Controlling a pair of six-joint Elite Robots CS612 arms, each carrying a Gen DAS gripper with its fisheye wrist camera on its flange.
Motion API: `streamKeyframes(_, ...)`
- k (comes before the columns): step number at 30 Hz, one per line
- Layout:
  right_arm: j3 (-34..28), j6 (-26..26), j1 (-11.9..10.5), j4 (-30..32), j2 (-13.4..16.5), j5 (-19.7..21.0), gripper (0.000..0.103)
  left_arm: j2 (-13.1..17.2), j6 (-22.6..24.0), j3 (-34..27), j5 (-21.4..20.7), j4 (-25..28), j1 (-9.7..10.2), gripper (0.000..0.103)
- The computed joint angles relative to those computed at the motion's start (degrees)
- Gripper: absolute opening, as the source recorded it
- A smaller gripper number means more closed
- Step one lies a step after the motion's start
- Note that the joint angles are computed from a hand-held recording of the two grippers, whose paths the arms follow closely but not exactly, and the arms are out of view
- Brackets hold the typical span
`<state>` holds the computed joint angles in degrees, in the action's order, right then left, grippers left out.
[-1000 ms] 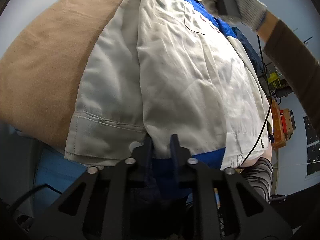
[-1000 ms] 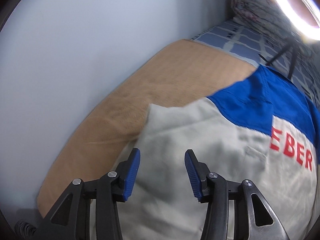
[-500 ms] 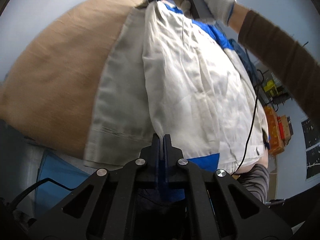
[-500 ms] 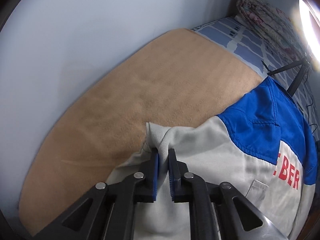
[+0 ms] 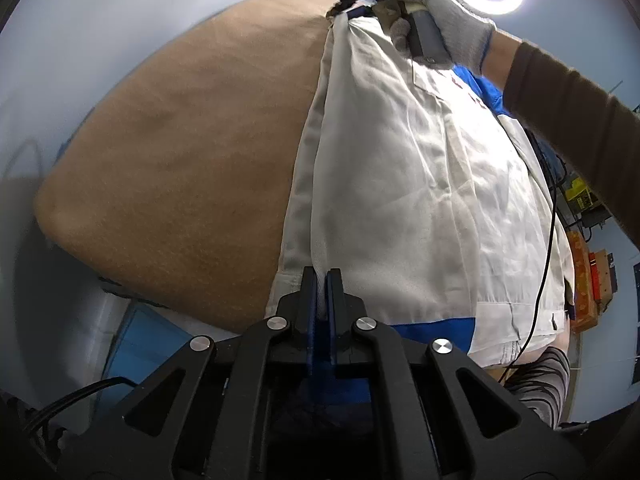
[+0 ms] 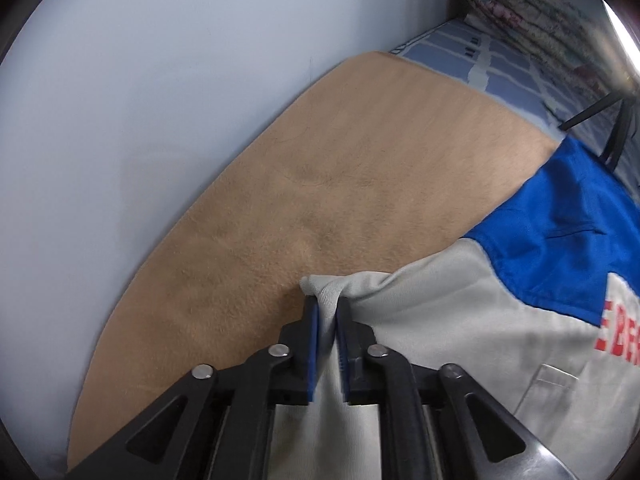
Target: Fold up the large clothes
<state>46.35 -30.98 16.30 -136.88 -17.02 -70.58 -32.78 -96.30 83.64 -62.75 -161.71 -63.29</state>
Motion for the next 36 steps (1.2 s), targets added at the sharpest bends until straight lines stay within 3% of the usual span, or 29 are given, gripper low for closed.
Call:
streamKeyframes(2,1.1,-1.2,-1.0,0.8,-0.8,4.9,0.032,-0.4,-0.2,0.1,1.0,1.3,-0.24,0.026)
streamKeyframes(3,3.2,-2.0,-2.0,-0.4,-2.1,8.7,0.032,-0.7,-0.8,0.5,2.4,1.8,-0.51,0.046)
streamKeyframes(4,4.9,-2.0,-2.7,-2.1,-3.0,10.3,0.032,-1.0,-1.5,1.0,3.8,1.7,-0.74,0.057)
streamKeyframes(5,7.0,-1.5,-3.5,-5.0,-4.1,10.8,0.032,-1.0,-1.9,1.2,4.3,1.4,-0.86,0.058)
streamKeyframes(7,10.8,-0.7,-4.8,-10.8,-5.8,8.9,0.031,-0.8,-1.6,1.6,2.5,-0.7,-0.42,0.058)
streamKeyframes(9,13.3,-1.8,-6.2,-12.7,-6.7,7.2,0.026,-0.2,-2.3,1.7,1.2,-2.5,0.02,0.058)
streamKeyframes(14,13.4,0.7,-8.4,-10.5,-5.4,4.3,0.019,1.6,-4.2,1.4,-2.2,-8.5,0.88,0.058)
streamKeyframes(16,12.4,1.7,-8.7,-9.2,-4.4,4.4,0.014,1.6,-3.3,1.1,-2.1,-7.4,0.86,0.045)
streamKeyframes(17,12.5,1.4,-8.7,-9.7,-4.2,3.7,0.009,1.5,-2.9,0.7,-2.2,-6.0,0.88,0.043)
streamKeyframes(21,16.6,-2.9,-7.4,-16.5,-6.3,-2.9,0.011,1.1,-3.0,0.9,-1.4,-4.6,0.63,0.029)
streamKeyframes(24,21.9,-3.1,-8.1,-21.6,-9.3,1.9,0.011,1.0,-2.5,0.9,-1.2,-4.6,0.62,0.025)
streamKeyframes(27,27.6,-4.6,-9.4,-17.7,-13.7,9.7,0.012,0.7,-1.3,0.6,-0.5,-3.4,0.55,0.024)
streamKeyframes(30,33.1,-9.9,-10.5,-11.2,-17.6,15.9,0.016,0.9,-1.8,0.2,-0.1,-2.9,0.65,0.026)
streamKeyframes(34,40.9,-18.9,-11.9,-6.2,-21.4,16.5,0.016,1.1,-3.3,0.6,-0.3,-3.7,0.73,0.038)
streamKeyframes(36,43.9,-20.6,-12.1,-8.6,-22.0,14.2,0.016,2.2,-4.9,1.2,-2.3,-9.3,1.22,0.038)
